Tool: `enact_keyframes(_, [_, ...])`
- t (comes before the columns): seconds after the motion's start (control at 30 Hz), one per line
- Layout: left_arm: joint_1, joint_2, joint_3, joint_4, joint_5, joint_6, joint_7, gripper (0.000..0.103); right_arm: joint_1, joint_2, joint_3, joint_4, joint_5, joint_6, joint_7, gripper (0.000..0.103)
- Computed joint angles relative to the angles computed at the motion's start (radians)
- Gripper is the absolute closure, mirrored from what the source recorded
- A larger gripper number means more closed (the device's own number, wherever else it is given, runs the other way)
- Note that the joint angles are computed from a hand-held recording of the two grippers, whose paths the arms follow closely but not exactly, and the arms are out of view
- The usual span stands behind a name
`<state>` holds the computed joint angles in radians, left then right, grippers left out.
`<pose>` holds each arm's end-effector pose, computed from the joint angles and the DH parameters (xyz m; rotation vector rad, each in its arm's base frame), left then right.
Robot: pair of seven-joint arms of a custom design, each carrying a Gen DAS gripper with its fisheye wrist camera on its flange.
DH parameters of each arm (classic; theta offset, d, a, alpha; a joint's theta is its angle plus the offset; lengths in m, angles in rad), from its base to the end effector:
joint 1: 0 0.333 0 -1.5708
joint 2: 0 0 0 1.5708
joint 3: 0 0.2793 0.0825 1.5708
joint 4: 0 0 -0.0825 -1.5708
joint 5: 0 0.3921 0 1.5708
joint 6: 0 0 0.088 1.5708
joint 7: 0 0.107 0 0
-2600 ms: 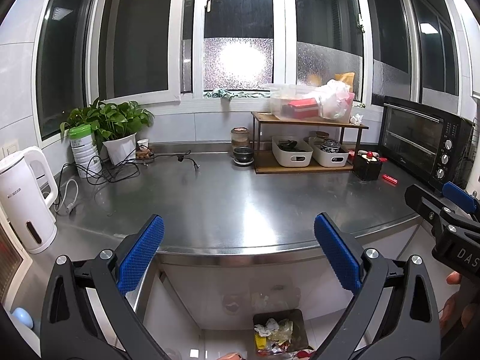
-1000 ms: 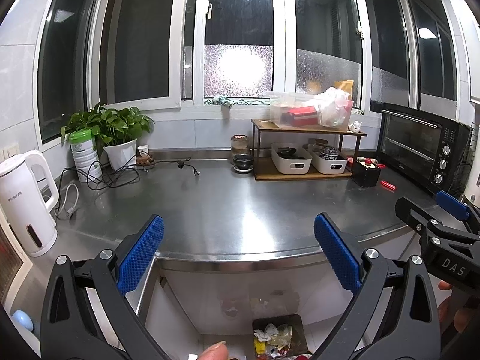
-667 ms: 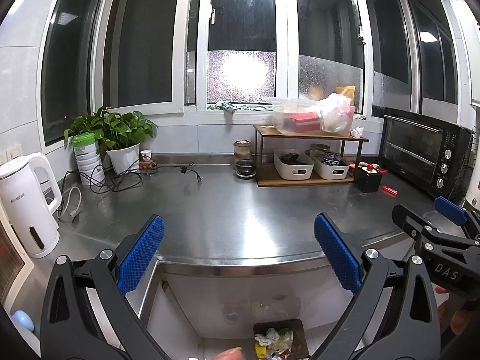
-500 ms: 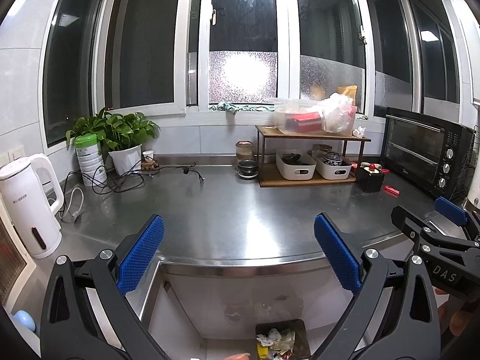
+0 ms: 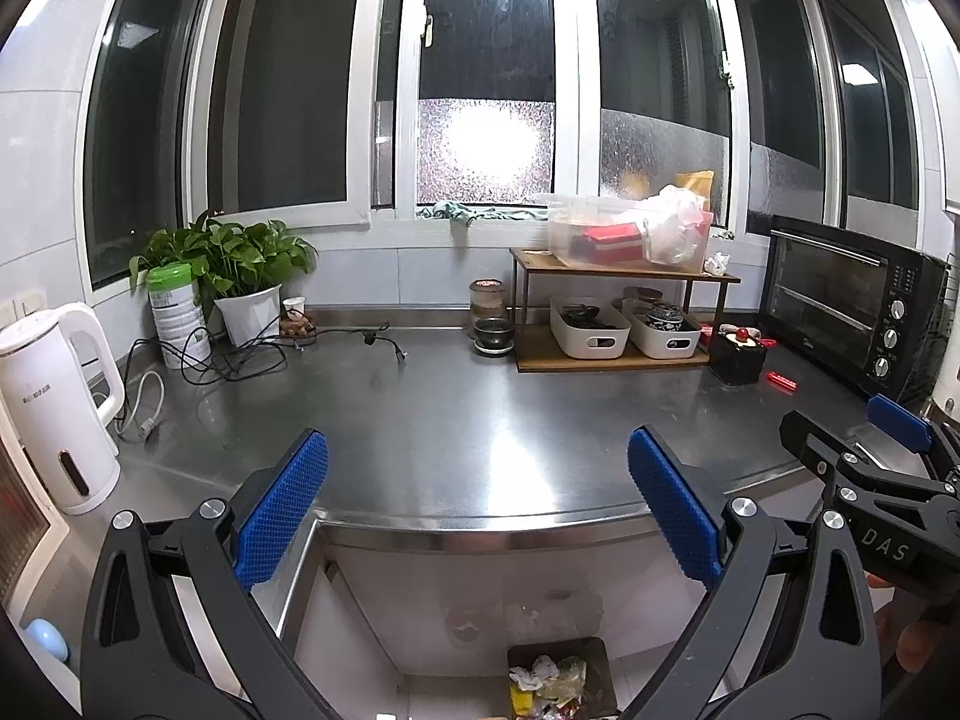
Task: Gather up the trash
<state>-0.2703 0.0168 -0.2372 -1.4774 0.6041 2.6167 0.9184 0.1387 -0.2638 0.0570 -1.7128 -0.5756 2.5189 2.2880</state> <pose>0.5246 -0.3045 0.7524 -1.3451 1.6317 -1.1460 0.5105 0.1119 0.7777 -1.3140 1.6736 -1.0486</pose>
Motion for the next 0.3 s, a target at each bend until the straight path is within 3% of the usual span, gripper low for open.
enact_keyframes(0.3, [-0.002, 0.002, 0.000, 0.005, 0.024, -0.003, -0.005, 0.008, 0.001, 0.001, 0.004, 0.006, -0.003, -0.005, -0.005, 0.003])
